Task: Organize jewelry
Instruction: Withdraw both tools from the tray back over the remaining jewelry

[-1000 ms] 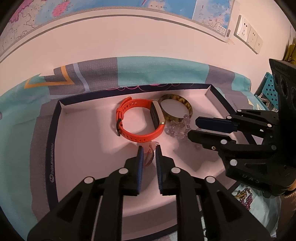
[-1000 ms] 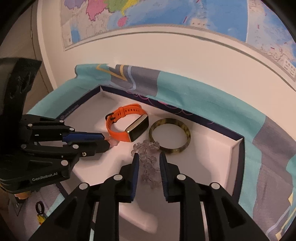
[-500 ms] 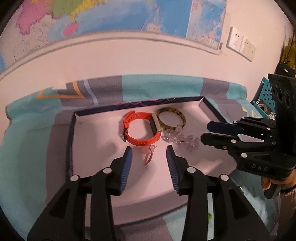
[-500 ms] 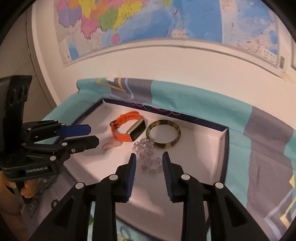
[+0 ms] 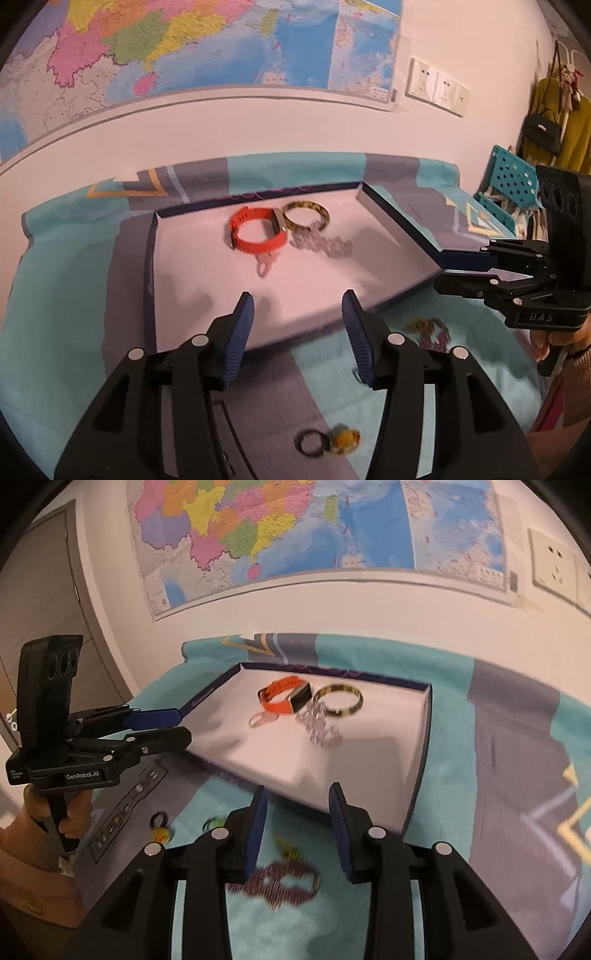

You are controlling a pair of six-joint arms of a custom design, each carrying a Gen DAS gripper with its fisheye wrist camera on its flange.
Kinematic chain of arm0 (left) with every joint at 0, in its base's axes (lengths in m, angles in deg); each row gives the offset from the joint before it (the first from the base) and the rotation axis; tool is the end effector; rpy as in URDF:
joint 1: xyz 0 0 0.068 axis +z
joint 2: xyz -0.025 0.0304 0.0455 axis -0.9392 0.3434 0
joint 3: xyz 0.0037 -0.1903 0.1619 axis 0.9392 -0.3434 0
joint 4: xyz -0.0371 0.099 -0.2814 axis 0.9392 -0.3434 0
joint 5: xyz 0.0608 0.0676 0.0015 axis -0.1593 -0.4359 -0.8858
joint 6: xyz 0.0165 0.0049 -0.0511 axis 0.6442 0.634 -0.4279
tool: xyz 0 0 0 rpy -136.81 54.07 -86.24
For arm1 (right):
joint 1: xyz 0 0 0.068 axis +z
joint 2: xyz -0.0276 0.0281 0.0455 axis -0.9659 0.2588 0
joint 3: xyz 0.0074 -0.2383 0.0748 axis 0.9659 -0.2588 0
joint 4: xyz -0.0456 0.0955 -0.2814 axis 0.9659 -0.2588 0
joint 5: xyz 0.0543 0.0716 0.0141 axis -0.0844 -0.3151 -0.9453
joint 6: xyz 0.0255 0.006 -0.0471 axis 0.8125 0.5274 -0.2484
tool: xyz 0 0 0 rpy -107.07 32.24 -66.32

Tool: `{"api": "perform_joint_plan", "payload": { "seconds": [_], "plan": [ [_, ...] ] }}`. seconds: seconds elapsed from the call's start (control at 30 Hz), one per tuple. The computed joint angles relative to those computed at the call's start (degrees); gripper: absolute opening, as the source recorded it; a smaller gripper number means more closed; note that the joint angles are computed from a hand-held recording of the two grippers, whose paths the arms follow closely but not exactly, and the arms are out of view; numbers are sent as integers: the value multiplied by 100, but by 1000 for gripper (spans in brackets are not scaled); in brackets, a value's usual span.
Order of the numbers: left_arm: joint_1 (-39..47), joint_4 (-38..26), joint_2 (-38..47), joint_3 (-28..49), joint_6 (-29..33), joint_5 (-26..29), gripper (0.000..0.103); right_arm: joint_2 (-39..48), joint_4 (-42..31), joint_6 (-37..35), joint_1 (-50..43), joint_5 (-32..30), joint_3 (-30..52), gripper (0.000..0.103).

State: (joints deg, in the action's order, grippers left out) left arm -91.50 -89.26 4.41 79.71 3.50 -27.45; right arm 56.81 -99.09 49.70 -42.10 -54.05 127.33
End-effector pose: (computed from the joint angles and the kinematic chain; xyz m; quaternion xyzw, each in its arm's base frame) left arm 0.2149 -0.0819 0.2220 0.0642 0.9093 -0.0807 0.4032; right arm 0.2667 0.1824 0.2472 -0.2592 0.8898 0.2231 0.3022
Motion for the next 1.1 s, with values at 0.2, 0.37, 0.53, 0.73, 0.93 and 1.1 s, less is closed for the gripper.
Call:
{"api": "perform_joint_plan", "payload": {
  "seconds": [0.2,0.37,0.53,0.73,0.93,1.1],
  "plan": [
    [-290,-189,-399,-325,-173,-76,51,-418,-141,139,27,23,-520,33],
    [-504,-295,-639,-545,-344,-165,51,-555,-242,227,141,137,-736,40],
    [-719,-439,-836,-707,-444,-263,54,-555,-280,261,260,243,-846,42],
    [-751,-564,-1080,-871,-572,-205,54,-524,-230,323,172,229,-861,42],
    [-788,-598,-1161,-924,-550,-198,54,-273,-249,334,137,287,-703,36],
    [-850,-711,-1360,-1002,-476,-211,56,-133,-338,223,246,512,-583,13]
  ]
}}
